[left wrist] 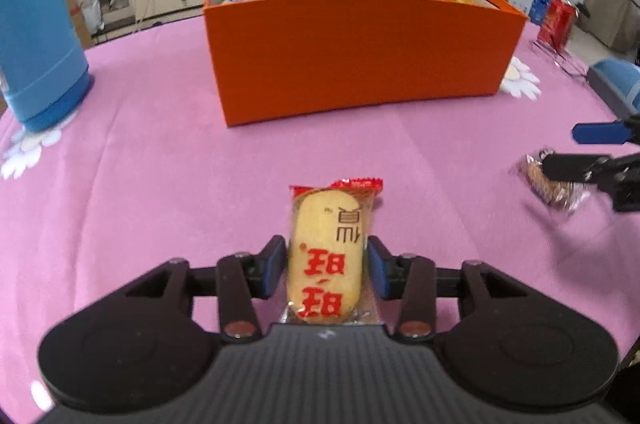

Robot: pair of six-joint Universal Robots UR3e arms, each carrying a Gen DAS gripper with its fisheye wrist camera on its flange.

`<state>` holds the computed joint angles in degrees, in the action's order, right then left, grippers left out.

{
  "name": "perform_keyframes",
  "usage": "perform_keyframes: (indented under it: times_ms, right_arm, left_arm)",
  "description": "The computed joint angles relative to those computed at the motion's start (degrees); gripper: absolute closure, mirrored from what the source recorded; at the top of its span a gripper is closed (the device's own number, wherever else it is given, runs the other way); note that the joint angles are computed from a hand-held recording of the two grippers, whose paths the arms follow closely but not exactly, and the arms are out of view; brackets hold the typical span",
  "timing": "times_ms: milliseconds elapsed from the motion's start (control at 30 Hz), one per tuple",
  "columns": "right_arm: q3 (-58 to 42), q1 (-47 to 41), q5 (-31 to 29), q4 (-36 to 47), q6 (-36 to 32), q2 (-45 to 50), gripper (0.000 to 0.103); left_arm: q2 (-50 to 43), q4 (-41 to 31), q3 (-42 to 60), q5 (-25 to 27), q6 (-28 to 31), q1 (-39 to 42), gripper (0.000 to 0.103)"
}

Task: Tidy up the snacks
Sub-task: 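Close right tool on round cake packet while left tool grasps bread roll, then carry both snacks over the orange box and open both tools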

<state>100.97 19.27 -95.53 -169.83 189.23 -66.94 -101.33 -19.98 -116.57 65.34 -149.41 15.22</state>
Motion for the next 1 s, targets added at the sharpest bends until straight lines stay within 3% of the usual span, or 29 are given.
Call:
perform_keyframes:
  times_ms: [67,167,400,433,467,500,533,667,833,1000]
  right_arm:
    - [3.35,-1.42,0.70,-0.42,0.22,-2.27,0.035]
    - [5.81,-3.93,3.75,-1.19,0.07,-3.45,0.039]
    - [2.56,-3.05,3.59,0.34,-0.83,0.52,0.050]
    - [1.31,-2.50,2.58,1.41,-0.44,1.56,0.059]
    - [0.30,-2.52,2.52,2.75,-0.22,2.42,0.062]
    - [0.10,-1.71,0.95,1.77,-0.90,3.08,0.081]
    - [-0.56,-0.79,-0.24,2.37,-2.24,3.33,0.087]
    - [1.37,-0.91,1.39,0.32,-1.65,1.80,0.089]
    - [2.16,-2.04,2.23,-4.47,0.89,-0.64,0.089]
    - [-5.58,-1.26,1.36,-5.81,3.15,1.42,0.090]
  left_arm:
    - [0.00,0.20,-0.30,0.02,0.45,-0.02,0.043]
    - [-1.00,2.16,-0.27,0.65,1.07,-0.43,0.043]
    - [-1.78,3.65,-0.17,0.48,1.07,-0.76,0.042]
    - [-1.77,3.71,-0.23,0.51,0.95,-0.78,0.042]
    - [-1.77,3.55,-0.13,0.45,1.06,-0.78,0.045]
    - [-1.51,2.85,-0.05,-0.25,1.25,-0.45,0.059]
    - [-1.24,1.87,0.28,-0.79,1.26,-0.10,0.068]
    - [-0.39,-3.70,2.38,-4.97,-1.03,2.86,0.068]
    - [1.04,-3.49,3.85,-9.00,-5.19,4.40,0.068]
    - [1.48,-1.33,8.62,-12.23,-11.96,3.30,0.068]
